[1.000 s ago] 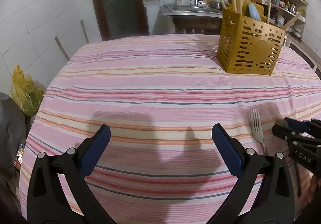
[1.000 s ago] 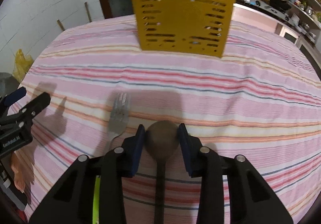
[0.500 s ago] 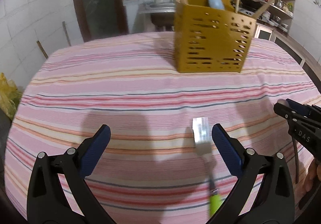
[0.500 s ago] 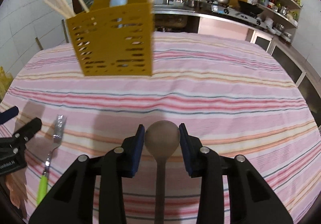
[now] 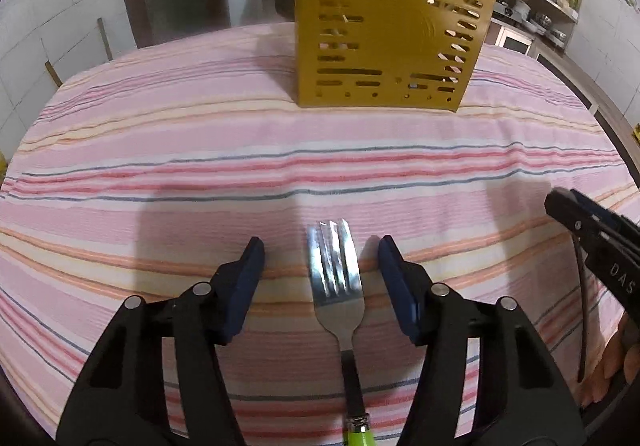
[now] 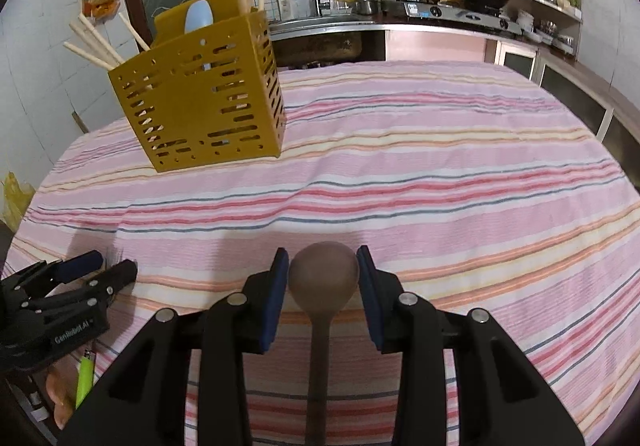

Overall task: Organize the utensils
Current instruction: 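Grasp the wooden spoon with the right tool while the left tool grasps the fork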

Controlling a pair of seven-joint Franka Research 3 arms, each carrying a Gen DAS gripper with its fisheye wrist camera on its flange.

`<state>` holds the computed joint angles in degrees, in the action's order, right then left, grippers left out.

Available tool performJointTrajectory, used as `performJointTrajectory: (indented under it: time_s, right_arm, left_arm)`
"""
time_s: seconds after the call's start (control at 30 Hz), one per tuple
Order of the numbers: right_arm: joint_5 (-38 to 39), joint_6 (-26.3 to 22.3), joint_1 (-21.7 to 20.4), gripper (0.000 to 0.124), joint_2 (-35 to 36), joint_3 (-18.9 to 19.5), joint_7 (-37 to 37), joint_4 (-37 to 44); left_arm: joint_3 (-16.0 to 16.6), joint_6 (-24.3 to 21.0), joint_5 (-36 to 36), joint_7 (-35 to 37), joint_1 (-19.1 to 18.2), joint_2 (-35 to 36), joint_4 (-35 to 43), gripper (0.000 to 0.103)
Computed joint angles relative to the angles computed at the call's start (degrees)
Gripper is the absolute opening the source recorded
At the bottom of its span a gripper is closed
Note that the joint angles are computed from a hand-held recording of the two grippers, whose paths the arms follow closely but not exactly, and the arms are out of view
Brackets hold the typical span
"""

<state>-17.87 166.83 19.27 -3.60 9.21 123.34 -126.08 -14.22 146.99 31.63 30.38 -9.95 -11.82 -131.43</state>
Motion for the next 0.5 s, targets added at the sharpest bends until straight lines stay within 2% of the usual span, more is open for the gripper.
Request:
performJointTrajectory:
  time_s: [0.1, 0.4, 0.5]
  right_arm:
    - [1.51, -0.20, 0.23, 0.035, 0.25, -0.23, -0.92, 0.04]
    - [-0.61, 0.36, 0.11, 0.035, -0.13, 0.10, 0.80, -0.40]
    - [-1.10, 0.49, -0.02, 0.035, -0.36, 0.25, 0.89, -0.62]
  left_arm:
    - [-0.40, -1.70, 0.50, -0.11, -0.14, 0.49, 0.81, 0.047]
    - [-0.09, -1.84, -0.12, -0.02, -0.82, 0.31, 1.17, 0.021]
    - [0.03, -1.49, -0.64, 0.45, -0.86, -0.01, 0.85, 0.021]
